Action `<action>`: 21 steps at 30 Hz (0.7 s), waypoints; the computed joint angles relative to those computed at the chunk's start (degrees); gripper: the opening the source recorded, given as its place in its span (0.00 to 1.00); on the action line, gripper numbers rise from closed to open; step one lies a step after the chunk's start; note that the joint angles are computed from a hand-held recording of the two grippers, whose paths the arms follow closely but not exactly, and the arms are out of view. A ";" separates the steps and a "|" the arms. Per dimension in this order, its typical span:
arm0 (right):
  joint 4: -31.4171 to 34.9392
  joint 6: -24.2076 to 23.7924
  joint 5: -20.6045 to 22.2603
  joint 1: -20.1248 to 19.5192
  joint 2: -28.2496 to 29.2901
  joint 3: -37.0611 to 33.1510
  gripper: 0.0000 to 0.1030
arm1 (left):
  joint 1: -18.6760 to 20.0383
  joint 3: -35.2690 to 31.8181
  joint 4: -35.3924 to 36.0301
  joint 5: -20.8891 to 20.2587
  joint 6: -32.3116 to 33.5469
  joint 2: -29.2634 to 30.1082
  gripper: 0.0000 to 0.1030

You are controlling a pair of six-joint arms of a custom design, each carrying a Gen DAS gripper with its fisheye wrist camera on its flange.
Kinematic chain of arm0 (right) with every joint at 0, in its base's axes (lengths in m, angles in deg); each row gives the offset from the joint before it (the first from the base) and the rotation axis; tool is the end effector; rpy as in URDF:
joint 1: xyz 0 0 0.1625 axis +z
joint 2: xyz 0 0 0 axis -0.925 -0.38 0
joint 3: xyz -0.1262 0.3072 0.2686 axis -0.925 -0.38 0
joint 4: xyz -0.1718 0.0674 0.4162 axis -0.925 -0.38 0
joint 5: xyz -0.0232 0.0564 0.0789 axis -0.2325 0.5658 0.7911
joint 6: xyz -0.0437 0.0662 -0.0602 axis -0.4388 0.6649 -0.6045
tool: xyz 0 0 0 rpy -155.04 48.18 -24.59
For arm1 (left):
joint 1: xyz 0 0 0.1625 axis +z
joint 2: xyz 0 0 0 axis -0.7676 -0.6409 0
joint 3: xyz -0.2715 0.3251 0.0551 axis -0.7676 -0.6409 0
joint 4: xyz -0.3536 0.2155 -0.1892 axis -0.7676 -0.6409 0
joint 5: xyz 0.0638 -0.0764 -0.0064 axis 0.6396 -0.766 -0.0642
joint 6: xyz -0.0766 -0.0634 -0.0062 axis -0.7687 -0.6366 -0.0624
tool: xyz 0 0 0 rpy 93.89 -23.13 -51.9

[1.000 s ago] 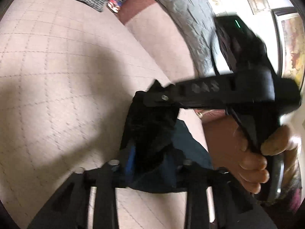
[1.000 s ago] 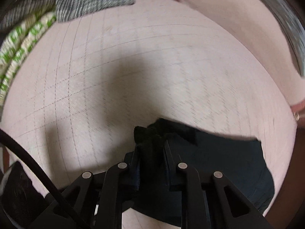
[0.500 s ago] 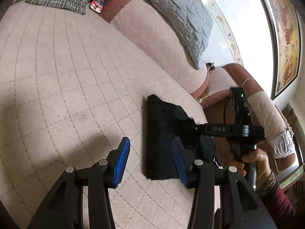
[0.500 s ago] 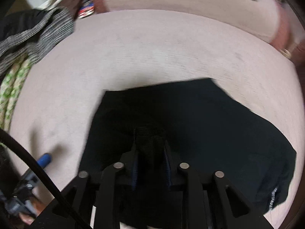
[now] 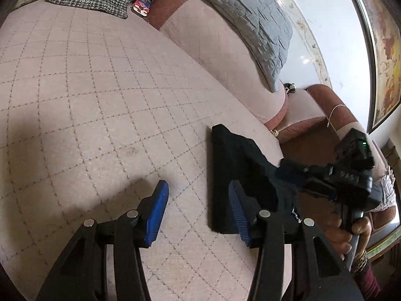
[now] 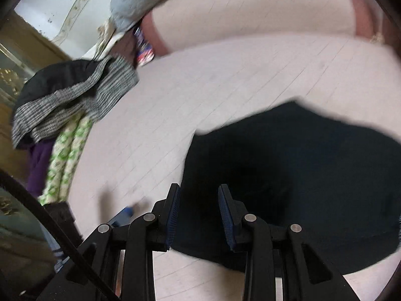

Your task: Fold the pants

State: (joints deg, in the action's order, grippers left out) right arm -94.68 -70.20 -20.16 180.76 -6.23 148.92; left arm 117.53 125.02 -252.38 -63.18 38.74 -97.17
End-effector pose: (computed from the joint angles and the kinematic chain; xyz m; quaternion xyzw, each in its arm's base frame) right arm 0.3237 -0.4691 -0.0327 0.2600 -0.9598 0.0501 0.0929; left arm 0.0615 -0.3303 0.2425 -0.1208 0.8791 -0.4569 0.0623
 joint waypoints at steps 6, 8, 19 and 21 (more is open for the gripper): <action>-12.32 1.99 -18.67 -2.31 3.30 2.66 0.37 | -3.01 0.72 2.15 3.30 0.08 -1.21 0.55; -18.34 1.95 -20.64 -3.10 1.91 5.43 0.43 | -3.25 0.66 2.89 3.54 -0.08 -1.01 0.56; -37.24 -0.29 -14.26 -11.03 -11.31 24.94 0.44 | -11.55 2.80 5.97 15.45 -2.50 2.81 0.59; -41.16 -1.86 -13.75 -12.19 -11.08 26.61 0.44 | -14.89 3.47 5.79 20.55 -2.40 5.21 0.61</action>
State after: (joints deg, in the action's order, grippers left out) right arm -135.84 -72.06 -33.91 168.57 -17.31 175.53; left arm 102.65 128.50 -246.58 -42.62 36.34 -91.95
